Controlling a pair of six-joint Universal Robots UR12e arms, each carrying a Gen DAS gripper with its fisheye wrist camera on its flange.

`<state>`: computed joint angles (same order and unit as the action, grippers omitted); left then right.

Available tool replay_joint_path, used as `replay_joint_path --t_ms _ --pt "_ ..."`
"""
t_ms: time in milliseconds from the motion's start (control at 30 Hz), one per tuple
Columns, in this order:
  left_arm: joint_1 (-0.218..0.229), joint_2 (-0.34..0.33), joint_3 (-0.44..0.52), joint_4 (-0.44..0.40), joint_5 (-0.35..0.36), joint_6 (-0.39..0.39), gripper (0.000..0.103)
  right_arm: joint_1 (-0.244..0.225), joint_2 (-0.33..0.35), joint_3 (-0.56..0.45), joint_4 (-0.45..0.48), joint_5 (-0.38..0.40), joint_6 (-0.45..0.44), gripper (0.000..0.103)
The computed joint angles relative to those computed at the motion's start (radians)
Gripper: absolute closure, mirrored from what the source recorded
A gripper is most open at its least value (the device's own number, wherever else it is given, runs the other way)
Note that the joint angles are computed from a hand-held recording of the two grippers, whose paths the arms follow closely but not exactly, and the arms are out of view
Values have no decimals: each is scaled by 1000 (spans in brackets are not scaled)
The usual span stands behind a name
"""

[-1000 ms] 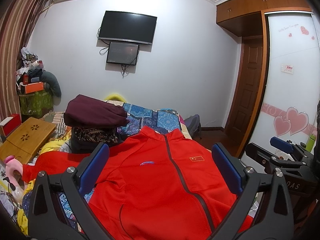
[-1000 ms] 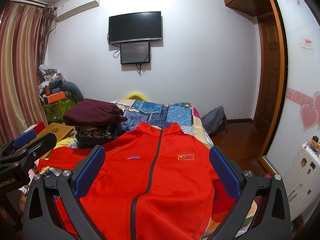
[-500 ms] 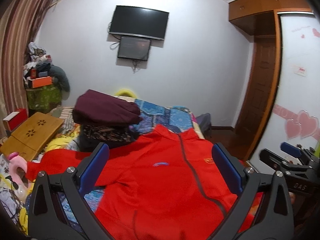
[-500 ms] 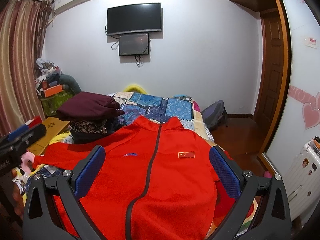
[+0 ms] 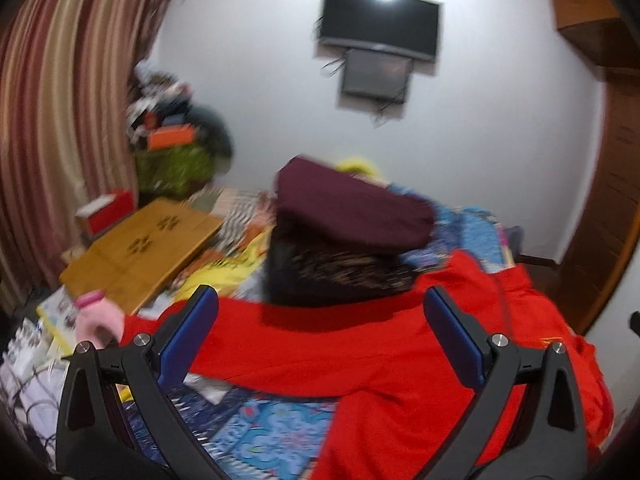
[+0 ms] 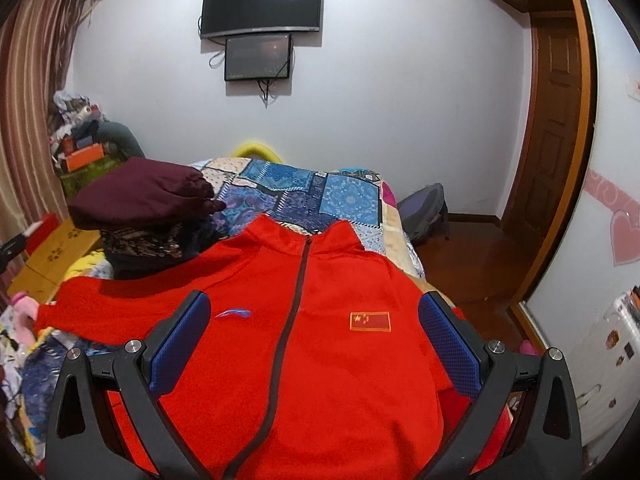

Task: Fold large clothes
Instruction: 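Reach the left gripper to the jacket sleeve and close on it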

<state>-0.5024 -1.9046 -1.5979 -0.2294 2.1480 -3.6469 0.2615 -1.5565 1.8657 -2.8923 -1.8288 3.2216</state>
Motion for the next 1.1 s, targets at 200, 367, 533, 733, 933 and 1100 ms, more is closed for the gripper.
replay_joint_path --t_ms 200,367,533,733,933,1100 --pt "100 37 -74 -104 -105 -231 0 -18 55 -63 74 51 -28 0" --pt "175 56 -133 -228 -188 -372 0 -39 97 -116 194 166 -24 0" --pt "253 67 -206 -212 -384 -470 5 -50 136 -160 302 227 -10 0" --pt "321 47 -264 -94 -594 -567 15 -54 159 -189 378 227 -15 0" --pt "347 17 -268 -29 -651 -619 28 -59 175 -206 420 226 -7 0" --pt "360 -1 -255 -69 -637 -638 61 -61 180 -215 446 231 -1 0"
